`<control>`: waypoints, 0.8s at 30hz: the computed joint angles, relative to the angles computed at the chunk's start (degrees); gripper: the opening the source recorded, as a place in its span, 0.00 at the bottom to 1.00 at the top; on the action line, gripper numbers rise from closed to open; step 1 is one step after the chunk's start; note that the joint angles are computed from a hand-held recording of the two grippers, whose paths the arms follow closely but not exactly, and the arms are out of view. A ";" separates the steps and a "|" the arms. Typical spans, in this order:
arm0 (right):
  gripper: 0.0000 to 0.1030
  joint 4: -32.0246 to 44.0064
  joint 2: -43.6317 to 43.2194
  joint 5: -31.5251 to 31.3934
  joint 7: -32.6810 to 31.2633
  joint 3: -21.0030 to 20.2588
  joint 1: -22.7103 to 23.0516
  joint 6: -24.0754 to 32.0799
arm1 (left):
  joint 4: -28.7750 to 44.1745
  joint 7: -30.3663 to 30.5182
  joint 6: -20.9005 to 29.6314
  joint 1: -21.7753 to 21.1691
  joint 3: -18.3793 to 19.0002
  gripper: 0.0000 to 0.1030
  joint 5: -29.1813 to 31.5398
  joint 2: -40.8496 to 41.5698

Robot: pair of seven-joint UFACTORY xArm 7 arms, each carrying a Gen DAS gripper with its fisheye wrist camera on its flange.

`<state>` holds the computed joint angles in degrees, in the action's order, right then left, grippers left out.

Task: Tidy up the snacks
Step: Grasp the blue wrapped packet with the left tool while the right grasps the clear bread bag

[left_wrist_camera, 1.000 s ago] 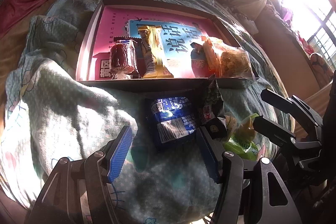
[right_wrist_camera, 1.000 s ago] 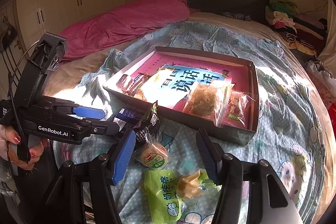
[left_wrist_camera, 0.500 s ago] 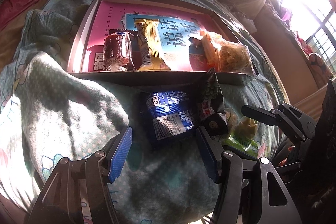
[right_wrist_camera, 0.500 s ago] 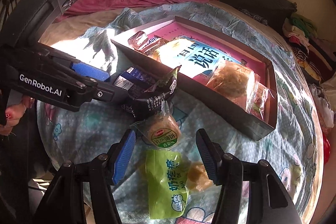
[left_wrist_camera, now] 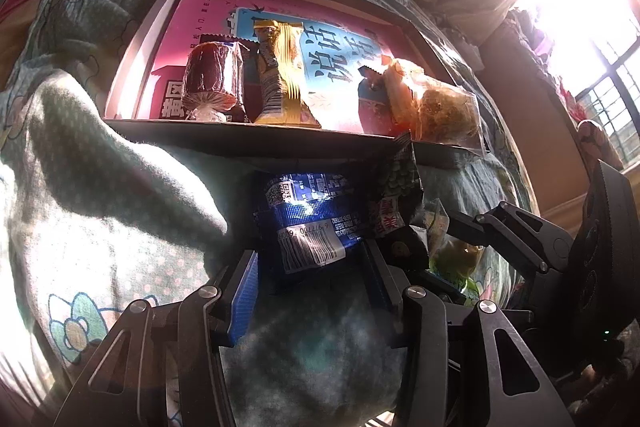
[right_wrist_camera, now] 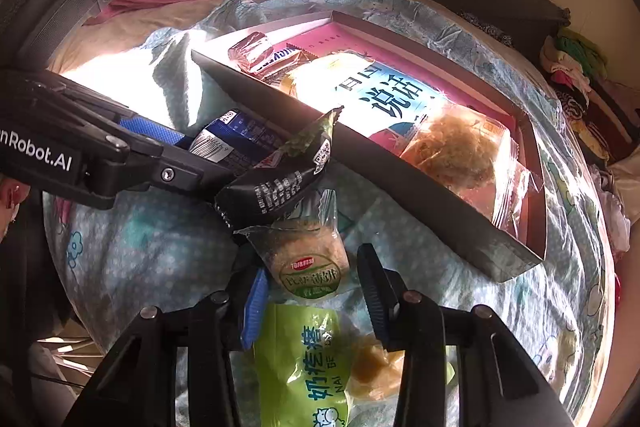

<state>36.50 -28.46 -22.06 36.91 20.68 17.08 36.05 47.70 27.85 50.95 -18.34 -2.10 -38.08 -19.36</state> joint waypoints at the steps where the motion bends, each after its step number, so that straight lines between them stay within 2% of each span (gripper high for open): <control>1: 0.41 -0.14 -0.08 0.36 0.14 -0.31 0.04 -0.28 | 0.13 -0.03 0.12 -0.07 0.06 0.49 -0.33 0.31; 15: 0.38 -1.58 -0.47 4.62 0.88 -2.37 -0.59 -3.17 | 3.59 0.19 1.43 0.51 -0.46 0.48 -6.25 5.50; 19: 0.33 -2.65 -1.52 6.09 0.81 -3.17 -0.31 -4.62 | 4.51 1.57 3.69 0.81 -0.10 0.31 -9.83 6.81; 24: 0.33 -5.02 -4.49 9.46 1.46 -4.69 -0.50 -7.18 | 3.47 2.45 2.57 1.00 -1.10 0.28 -9.40 4.98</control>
<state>31.47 -32.95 -12.60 38.37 15.99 16.58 28.87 51.17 30.30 53.52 -17.33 -3.19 -47.48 -14.37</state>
